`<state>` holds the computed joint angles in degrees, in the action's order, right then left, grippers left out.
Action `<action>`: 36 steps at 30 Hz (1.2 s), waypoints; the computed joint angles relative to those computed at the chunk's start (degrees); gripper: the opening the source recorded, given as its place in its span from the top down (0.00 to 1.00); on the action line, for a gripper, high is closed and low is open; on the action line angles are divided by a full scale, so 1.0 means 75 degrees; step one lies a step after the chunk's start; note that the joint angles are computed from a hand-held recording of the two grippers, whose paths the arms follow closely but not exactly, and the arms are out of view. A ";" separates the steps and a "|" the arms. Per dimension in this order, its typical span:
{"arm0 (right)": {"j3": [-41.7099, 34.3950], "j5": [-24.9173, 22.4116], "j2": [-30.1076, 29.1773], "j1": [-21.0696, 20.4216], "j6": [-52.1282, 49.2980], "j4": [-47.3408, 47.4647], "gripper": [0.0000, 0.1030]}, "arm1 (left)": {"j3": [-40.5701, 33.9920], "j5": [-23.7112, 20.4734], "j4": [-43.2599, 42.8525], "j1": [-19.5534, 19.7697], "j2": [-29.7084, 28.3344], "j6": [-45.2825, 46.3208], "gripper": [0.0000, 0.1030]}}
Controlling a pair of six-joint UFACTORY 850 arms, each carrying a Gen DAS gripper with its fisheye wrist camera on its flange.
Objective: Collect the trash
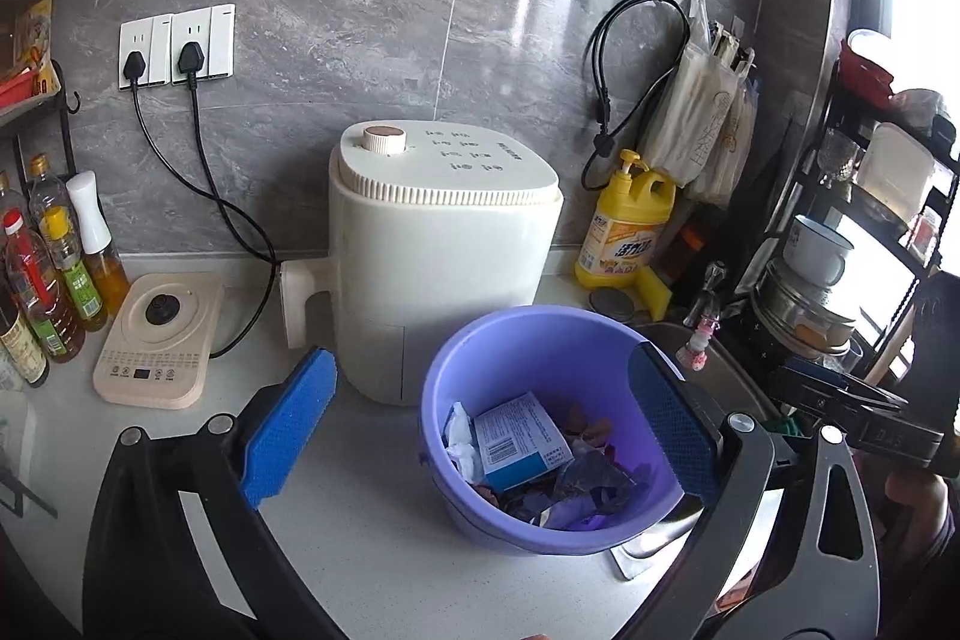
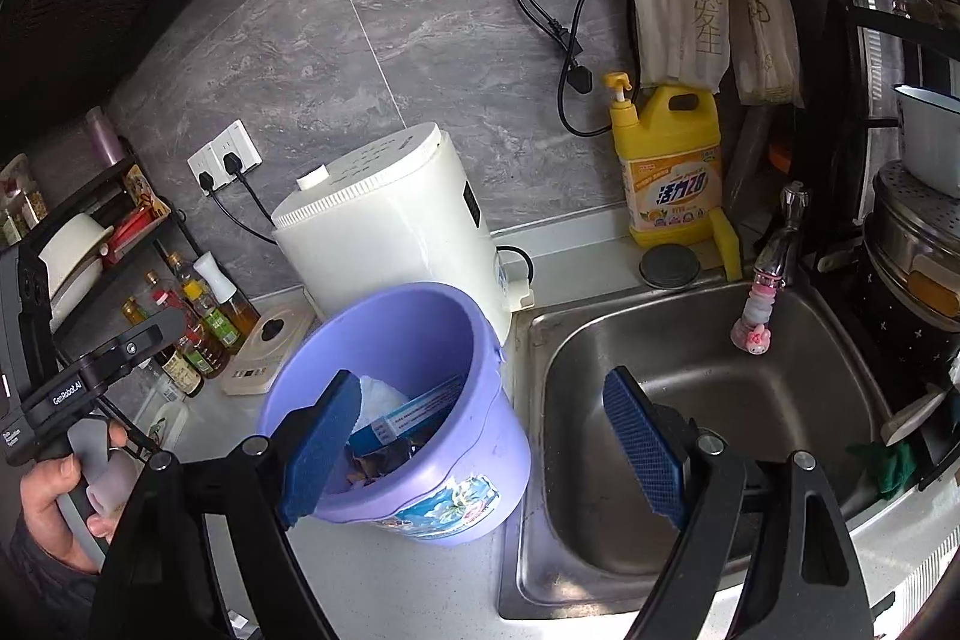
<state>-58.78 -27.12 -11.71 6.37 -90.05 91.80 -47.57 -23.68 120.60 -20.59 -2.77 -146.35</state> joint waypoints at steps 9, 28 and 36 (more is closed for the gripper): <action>0.0169 0.0586 0.0363 0.0820 -0.0061 0.0389 0.14 | 0.1143 0.0085 -0.0450 0.0386 0.1373 0.0695 0.06; 0.0975 0.1759 0.1296 0.2479 -0.0502 0.1582 0.07 | 0.3136 0.0937 -0.0647 0.1611 0.4143 0.1469 0.06; 0.1306 0.2261 0.1693 0.3193 -0.0395 0.1549 0.07 | 0.3933 0.1532 -0.0745 0.2197 0.5138 0.1609 0.06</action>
